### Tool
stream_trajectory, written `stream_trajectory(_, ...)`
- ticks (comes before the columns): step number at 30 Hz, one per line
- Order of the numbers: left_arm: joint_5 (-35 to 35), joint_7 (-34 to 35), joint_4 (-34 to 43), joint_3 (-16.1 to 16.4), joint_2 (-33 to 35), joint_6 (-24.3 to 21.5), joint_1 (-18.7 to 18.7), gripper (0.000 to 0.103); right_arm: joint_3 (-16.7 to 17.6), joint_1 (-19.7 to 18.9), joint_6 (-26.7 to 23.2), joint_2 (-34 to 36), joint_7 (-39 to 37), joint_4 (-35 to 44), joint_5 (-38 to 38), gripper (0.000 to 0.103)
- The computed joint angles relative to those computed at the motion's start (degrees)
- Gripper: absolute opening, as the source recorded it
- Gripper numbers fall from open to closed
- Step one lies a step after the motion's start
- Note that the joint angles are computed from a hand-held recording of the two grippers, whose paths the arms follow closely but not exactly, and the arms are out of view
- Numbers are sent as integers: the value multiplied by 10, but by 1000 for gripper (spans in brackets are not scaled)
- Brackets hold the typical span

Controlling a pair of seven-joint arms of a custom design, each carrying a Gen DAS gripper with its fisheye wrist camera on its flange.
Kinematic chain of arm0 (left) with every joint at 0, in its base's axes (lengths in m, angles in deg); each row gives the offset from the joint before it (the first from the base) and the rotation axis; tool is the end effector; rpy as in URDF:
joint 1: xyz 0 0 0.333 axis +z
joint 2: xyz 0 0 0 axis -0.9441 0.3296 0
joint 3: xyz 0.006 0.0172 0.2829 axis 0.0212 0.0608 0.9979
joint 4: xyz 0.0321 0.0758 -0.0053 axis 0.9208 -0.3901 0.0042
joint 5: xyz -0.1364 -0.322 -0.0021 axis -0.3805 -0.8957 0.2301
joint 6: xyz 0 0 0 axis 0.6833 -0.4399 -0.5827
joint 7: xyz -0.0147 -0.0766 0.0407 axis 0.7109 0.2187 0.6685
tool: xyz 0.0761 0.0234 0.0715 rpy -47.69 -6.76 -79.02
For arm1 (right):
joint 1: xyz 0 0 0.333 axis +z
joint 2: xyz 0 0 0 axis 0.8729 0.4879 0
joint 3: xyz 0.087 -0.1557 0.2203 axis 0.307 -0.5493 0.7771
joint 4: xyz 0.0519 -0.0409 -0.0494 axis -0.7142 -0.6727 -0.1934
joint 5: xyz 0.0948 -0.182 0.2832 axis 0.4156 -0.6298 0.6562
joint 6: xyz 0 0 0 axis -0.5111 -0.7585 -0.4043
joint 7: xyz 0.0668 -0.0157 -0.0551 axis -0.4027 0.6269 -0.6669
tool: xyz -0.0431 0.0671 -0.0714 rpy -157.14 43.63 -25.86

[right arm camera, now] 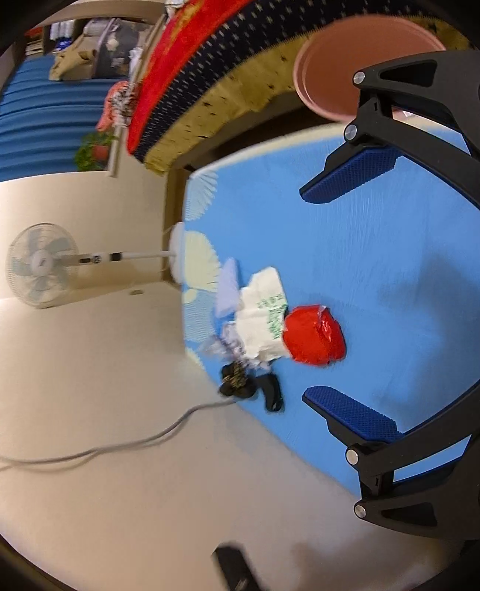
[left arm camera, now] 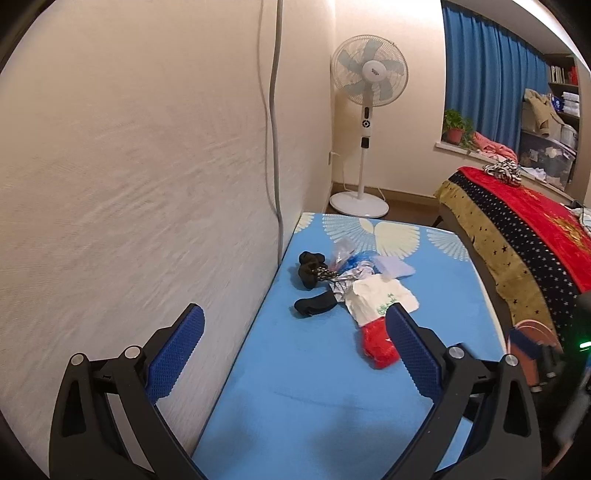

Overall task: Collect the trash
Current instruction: 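Move both tools back toward the remaining trash on the blue mattress, then grasp the red plastic bag with the right tool and lift it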

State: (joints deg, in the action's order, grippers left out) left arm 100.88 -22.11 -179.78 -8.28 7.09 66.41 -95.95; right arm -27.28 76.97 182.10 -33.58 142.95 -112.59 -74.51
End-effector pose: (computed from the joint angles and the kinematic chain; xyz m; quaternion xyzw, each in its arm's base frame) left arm 0.4943 -0.3573 0.5083 -0.6605 0.5835 -0.3141 0.3530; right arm 0.5248 0.1435 0.4369 -0.6420 0.6217 -0.2672 0.3606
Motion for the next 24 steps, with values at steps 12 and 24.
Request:
stream_trajectory(12,-14,19,56,28,65,22,-2,95,68,-5,-58,171,-209,138,225,97)
stream_trajectory(24,-35,14,54,43,76,42,2,95,64,30,-121,218,-332,196,336,72)
